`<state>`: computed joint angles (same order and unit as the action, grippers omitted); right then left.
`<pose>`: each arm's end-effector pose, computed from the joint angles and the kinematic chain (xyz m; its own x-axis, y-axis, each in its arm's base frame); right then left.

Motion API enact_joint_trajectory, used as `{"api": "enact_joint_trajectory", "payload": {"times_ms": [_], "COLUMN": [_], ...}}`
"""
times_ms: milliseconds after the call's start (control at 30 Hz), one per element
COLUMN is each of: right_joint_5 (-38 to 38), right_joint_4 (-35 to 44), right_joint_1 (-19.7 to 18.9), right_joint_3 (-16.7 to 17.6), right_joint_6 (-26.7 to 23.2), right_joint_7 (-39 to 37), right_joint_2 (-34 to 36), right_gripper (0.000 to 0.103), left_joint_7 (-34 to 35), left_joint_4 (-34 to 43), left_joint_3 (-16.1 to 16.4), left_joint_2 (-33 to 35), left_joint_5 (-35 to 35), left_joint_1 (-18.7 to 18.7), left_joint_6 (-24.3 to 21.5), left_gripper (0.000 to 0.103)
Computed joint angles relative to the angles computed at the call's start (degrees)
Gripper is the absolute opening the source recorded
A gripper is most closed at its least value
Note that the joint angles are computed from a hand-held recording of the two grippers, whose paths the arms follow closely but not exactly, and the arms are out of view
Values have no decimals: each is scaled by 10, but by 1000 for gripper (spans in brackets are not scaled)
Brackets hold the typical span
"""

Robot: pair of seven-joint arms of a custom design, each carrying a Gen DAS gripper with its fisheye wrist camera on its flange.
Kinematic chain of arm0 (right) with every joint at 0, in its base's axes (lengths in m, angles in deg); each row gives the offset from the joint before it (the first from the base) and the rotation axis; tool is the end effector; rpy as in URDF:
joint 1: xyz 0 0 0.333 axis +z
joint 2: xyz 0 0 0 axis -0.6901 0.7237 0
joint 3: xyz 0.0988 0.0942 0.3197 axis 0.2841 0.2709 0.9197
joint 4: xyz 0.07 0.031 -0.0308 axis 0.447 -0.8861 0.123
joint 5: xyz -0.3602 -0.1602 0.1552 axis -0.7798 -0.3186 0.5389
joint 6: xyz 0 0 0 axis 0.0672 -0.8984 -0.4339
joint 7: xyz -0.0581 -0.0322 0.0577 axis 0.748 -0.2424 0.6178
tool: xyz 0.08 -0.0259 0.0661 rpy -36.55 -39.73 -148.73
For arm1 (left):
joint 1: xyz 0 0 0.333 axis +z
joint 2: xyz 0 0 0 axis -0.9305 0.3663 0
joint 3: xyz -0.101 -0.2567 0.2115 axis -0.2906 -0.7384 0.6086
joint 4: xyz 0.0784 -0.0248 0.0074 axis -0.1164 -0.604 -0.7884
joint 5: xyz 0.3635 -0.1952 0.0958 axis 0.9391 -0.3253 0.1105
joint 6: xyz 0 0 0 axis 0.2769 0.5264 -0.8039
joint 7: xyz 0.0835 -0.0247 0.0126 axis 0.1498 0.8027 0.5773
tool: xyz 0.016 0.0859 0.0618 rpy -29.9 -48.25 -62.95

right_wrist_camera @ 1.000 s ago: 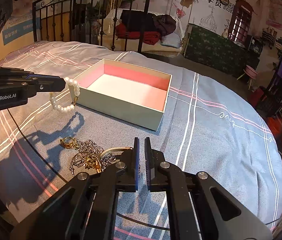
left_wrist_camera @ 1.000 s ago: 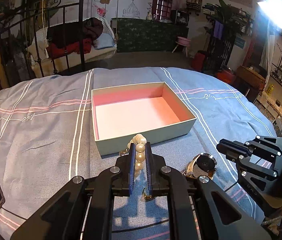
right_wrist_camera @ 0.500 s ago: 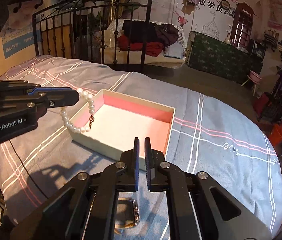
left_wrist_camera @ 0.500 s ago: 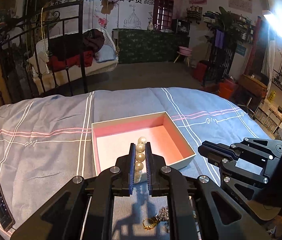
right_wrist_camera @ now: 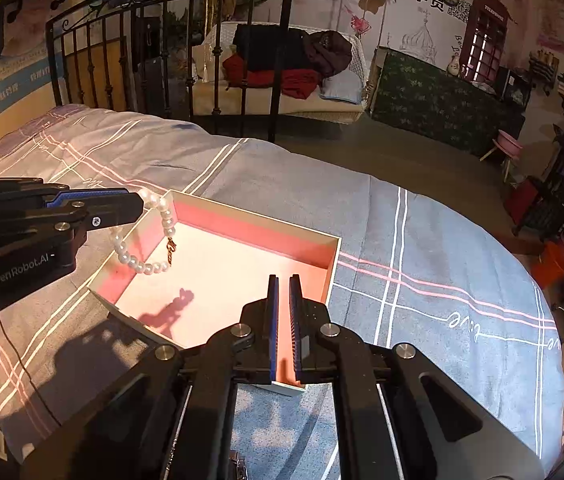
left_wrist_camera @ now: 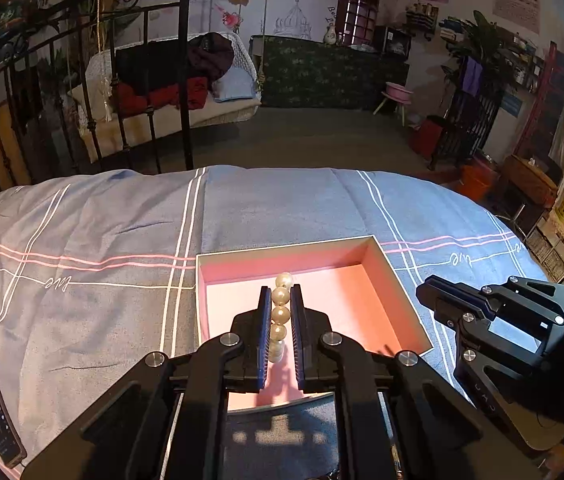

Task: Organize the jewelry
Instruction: 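Carry pearl bracelet into box with left tool while right tool closes near watch, then open left tool and withdraw both tools back toward the jewelry pile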

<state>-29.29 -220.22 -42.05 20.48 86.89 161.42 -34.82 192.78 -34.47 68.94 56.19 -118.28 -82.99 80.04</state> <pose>0.4893 0.0903 0.4286 -0.1514 -0.9846 0.0869 -0.6838 0.0409 -0.7285 0.5591 -0.2588 0.4584 -0.6075 -0.7886 0.0951 -0.5994 0.3766 -0.7063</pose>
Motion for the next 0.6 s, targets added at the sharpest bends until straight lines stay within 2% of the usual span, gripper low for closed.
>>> {"api": "enact_joint_trajectory", "payload": {"times_ms": [467,500,533,567,600], "right_joint_5": [5,2,-4,-4,-1], "right_joint_4": [3,2,0,-2,-6], "right_joint_1": [1,0,-1,-1,0], "right_joint_3": [-3,-3,-3,-4,-4], "right_joint_6": [3,4,8,11,12], "right_joint_7": [-4,-1,5,7,6], "right_joint_2": [11,10,9,7,4], "right_gripper": [6,6,6,8,22], "left_joint_7": [-66,-69,-71,-86,-83], "left_joint_4": [3,2,1,-5,-16], "left_joint_3": [5,5,5,6,2], "left_joint_2": [16,15,14,10,4], "left_joint_5": [68,65,62,72,58], "left_joint_1": [-3,-2,0,-3,-4], "left_joint_6": [-14,-13,-14,4,40], "left_gripper": [10,18,54,74,95]}}
